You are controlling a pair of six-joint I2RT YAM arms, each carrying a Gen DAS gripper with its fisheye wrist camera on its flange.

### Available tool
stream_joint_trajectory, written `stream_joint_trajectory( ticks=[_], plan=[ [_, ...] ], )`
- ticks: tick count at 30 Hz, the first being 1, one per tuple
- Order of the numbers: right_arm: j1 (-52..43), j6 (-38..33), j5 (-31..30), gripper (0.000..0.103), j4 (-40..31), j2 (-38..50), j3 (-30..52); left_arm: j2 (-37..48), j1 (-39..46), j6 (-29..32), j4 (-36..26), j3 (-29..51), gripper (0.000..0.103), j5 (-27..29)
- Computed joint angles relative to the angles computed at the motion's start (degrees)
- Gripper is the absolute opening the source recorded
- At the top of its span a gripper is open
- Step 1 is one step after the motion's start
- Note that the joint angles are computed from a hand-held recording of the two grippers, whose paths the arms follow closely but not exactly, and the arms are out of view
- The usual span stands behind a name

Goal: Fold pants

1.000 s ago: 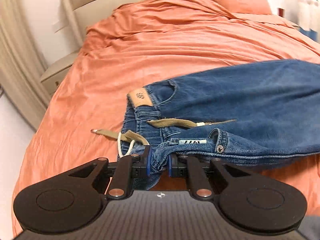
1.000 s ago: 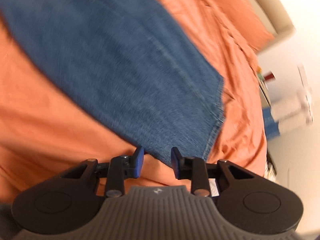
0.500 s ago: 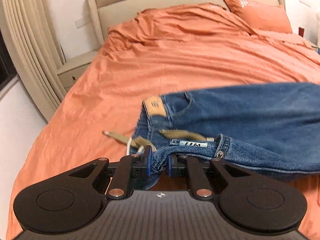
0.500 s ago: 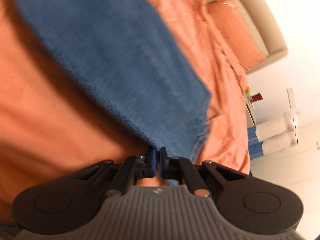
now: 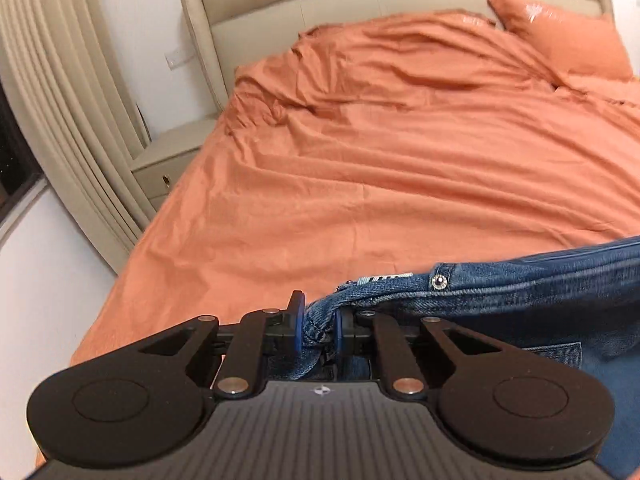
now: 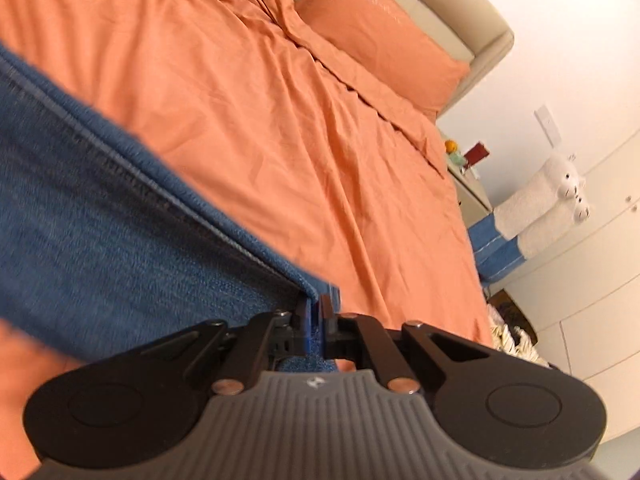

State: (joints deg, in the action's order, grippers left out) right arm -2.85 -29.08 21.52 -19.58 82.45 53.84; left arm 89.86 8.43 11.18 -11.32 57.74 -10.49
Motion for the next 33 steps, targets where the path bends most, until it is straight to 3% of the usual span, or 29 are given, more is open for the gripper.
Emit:
stream_joint_trajectory(
  ticks=[8,13,15,16,18,19,20,25,30,33],
  plan=[
    [2.04,2.66,4.05,0.0,3.54,30.21,17.97,23.08,-2.22,1.71,3.04,13.49,0.017,-4.05],
    [1.94,1.81,4.05,0.0,2.85,39.27,23.64,28.48,-2.6,5.17,2.72,17.42,0.019,-4.46],
    [2.01,2.14,4.02,0.0,2.7,40.55,24.74,28.74,-3.07,6.86,3.37,17.38,0.025,-5.53],
    [2.1,2.54,4.16,0.002,2.76,40.75,24.86,28.39,-3.27,8.03,3.7,16.87,0.028,-5.79],
    [2.5,3.33,5.04,0.015,2.97,40.08,24.23,27.41,-4.1,9.91,5.28,15.22,0.058,-8.82],
    [2.76,3.69,6.67,0.035,4.58,38.84,22.53,26.61,-4.07,10.2,5.86,14.35,0.086,-9.23],
    [2.94,4.11,7.89,0.05,6.34,37.12,20.49,25.37,-3.51,10.08,5.87,13.43,0.091,-7.69],
    [3.57,12.08,3.12,0.054,3.4,25.68,13.76,17.32,-0.84,7.32,1.3,10.44,0.092,-2.82],
    [10.03,26.65,-4.83,0.054,-1.03,13.09,4.44,4.72,7.81,-0.79,-5.62,3.11,0.092,11.63],
    [17.41,36.46,-7.8,0.054,-0.25,7.13,-2.51,0.27,16.42,-7.75,-7.95,-1.43,0.086,21.57]
  ],
)
